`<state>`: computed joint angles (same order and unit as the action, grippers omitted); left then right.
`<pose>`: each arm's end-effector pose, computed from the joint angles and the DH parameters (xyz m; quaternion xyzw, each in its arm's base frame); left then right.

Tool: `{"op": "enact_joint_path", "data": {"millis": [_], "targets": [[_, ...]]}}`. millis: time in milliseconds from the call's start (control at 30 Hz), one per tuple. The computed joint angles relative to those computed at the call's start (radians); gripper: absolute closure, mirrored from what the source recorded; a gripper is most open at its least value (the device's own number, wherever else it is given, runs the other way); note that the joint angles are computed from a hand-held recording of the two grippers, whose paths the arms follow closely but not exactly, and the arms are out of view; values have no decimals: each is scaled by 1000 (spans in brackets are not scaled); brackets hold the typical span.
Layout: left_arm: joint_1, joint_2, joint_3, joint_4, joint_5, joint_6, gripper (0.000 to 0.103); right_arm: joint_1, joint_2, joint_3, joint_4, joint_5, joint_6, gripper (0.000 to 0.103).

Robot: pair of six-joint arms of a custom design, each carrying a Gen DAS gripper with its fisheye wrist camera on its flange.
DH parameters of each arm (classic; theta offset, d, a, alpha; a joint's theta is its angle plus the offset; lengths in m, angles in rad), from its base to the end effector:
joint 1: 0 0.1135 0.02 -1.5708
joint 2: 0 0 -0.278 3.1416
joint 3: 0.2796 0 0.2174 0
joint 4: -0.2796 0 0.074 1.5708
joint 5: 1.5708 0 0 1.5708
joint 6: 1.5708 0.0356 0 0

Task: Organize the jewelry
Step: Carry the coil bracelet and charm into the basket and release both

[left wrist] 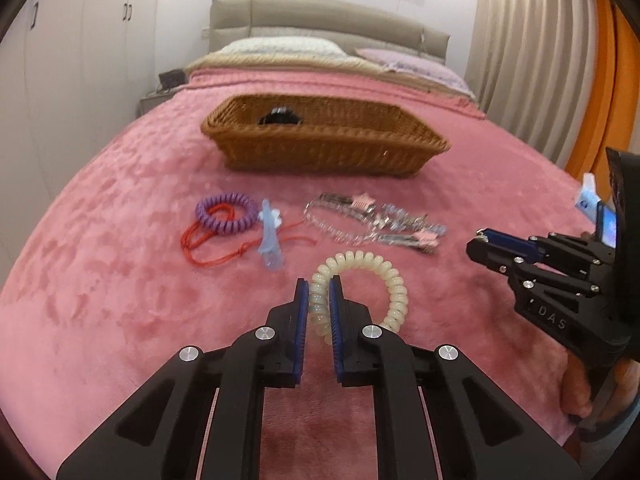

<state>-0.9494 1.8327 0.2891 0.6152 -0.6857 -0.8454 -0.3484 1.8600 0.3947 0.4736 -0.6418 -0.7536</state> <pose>0.1455 -0.1645 0.0935 -0.0595 0.8979 -0.0335 0.4348 0.2301 -0.0609 0.0927 -0.2712 0.8727 0.1157 0.3891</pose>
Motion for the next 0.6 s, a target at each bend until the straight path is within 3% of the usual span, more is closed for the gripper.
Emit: {"op": "enact_joint_path", "data": {"millis": [167, 300, 500, 600], "targets": [[-17, -147, 15, -57, -56, 51, 94, -38, -136, 48, -141, -79, 49, 87], [42, -253, 96, -150, -65, 168, 94, -17, -231, 139, -206, -102, 164, 87], [251, -261, 253, -126, 61, 396, 94, 119, -164, 315, -133, 11, 359, 87], [348, -202, 344, -129, 134, 444, 94, 184, -86, 409, -121, 55, 406, 87]]}}
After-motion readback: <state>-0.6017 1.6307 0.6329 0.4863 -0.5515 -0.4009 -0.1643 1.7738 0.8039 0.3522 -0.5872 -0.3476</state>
